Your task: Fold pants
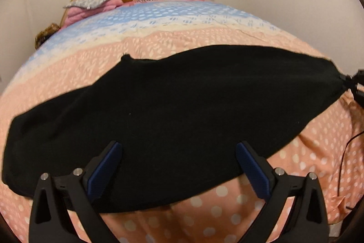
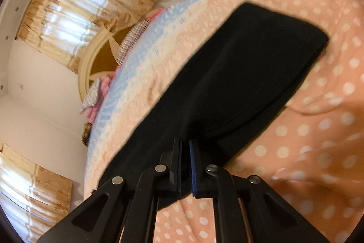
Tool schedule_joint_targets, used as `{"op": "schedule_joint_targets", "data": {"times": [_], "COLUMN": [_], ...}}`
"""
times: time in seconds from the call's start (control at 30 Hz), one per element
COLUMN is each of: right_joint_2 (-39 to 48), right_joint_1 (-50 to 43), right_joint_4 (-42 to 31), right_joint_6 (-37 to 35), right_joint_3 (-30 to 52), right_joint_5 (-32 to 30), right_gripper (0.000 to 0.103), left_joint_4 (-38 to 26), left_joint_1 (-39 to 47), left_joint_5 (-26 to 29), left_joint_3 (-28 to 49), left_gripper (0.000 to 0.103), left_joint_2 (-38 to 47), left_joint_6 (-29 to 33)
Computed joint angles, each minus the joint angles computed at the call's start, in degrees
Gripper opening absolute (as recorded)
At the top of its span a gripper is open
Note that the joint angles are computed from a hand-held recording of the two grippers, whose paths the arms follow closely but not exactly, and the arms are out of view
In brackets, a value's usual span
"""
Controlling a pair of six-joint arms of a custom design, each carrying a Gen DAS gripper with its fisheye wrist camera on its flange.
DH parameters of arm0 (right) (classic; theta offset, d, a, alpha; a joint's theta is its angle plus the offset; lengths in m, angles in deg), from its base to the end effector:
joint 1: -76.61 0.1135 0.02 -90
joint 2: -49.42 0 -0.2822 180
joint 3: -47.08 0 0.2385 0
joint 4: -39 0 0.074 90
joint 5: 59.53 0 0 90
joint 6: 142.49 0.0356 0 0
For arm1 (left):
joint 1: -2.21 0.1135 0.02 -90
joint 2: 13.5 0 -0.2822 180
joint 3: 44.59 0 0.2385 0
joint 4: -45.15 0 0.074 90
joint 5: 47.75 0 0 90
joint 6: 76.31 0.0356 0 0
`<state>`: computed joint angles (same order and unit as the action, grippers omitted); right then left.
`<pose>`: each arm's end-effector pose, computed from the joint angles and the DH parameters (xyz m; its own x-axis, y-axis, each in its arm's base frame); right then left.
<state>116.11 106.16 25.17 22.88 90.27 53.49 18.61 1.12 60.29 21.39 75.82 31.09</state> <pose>0.1912 0.0924 0.2128 -0.3107 0.8475 -0.4303 0.4641 0.5303 0.7095 0.3049 -0.0168 0.2187 -0.6645 0.2970 -0.6857 0.4363 0.8992 -0.0333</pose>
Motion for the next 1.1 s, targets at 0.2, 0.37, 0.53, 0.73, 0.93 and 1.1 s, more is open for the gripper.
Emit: {"op": "schedule_joint_targets", "data": {"times": [0.2,0.37,0.53,0.73,0.93,1.1], "right_joint_2": [-3.93,-2.29,6.68,10.75,-6.42,-17.13], "right_joint_1": [2.47,6.19,7.09,-4.27,1.6,-8.38], "right_joint_4": [-16.16,-22.61,-17.28,-12.5,-22.44,-29.64], "right_joint_6": [2.77,1.71,-10.94,-10.36,-3.02,-0.96], "right_joint_3": [4.08,7.92,16.03,10.91,5.08,3.0], "right_joint_5": [7.15,12.1,8.39,-9.64,5.01,4.74], "right_gripper": [0.0,0.001,0.001,0.001,0.001,0.001], "left_joint_4": [-0.86,-1.47,-0.95,0.64,-0.54,0.39], "left_joint_1": [0.3,0.02,-0.91,-0.75,1.86,0.31], "left_joint_5": [-0.34,-0.84,0.28,-3.3,-1.74,-0.48], "left_joint_3": [0.67,1.83,1.15,1.57,4.89,4.83], "left_gripper": [0.103,0.103,0.103,0.103,0.103,0.103], "left_joint_2": [0.06,-0.21,-2.02,0.39,2.1,1.3], "left_joint_6": [0.57,0.82,1.64,1.95,0.63,0.56]}}
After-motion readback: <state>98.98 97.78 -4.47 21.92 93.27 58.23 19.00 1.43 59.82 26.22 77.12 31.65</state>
